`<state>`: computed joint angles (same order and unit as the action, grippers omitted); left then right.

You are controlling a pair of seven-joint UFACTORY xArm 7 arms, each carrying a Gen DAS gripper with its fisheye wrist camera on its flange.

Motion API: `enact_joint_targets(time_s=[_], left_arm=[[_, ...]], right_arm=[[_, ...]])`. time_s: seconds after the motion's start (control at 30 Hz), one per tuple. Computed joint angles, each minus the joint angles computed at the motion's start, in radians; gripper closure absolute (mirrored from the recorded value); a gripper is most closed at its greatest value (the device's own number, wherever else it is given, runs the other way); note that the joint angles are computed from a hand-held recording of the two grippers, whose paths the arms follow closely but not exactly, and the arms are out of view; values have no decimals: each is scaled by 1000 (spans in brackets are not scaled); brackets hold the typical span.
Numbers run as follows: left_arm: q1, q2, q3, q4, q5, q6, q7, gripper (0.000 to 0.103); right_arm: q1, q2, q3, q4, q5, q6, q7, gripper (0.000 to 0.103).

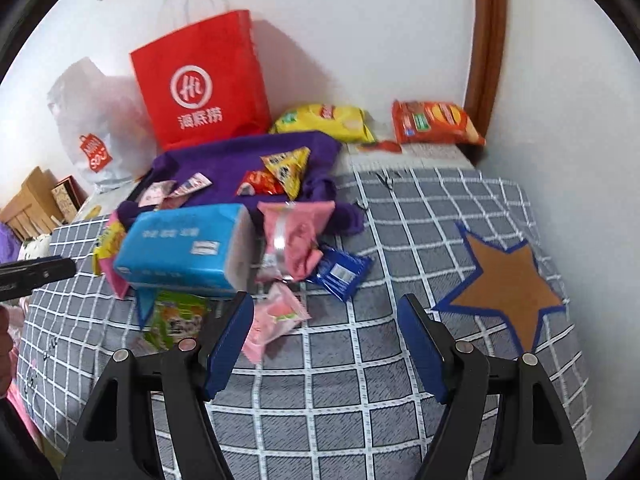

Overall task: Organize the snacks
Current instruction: 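Grasp the pink-yellow snack bag with the left tool while the right tool grasps the pink striped bag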

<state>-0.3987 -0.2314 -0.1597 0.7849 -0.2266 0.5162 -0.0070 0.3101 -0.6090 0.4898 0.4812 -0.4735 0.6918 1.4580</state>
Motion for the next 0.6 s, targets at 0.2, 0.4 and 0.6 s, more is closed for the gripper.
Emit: enact_joint_targets(time_s=[0.2, 0.4, 0.6], left_arm=[[15, 48, 11, 14, -2, -26, 14, 49], [43, 100, 25, 35, -10, -55, 26, 49], [71, 134, 36, 51, -46, -64, 52, 49]], right_arm=[[-82, 82, -1, -10, -81, -124, 32, 29], [-168, 210, -46, 38, -191, -243, 54, 36], [-189, 336, -82, 111, -305, -295, 86, 39]])
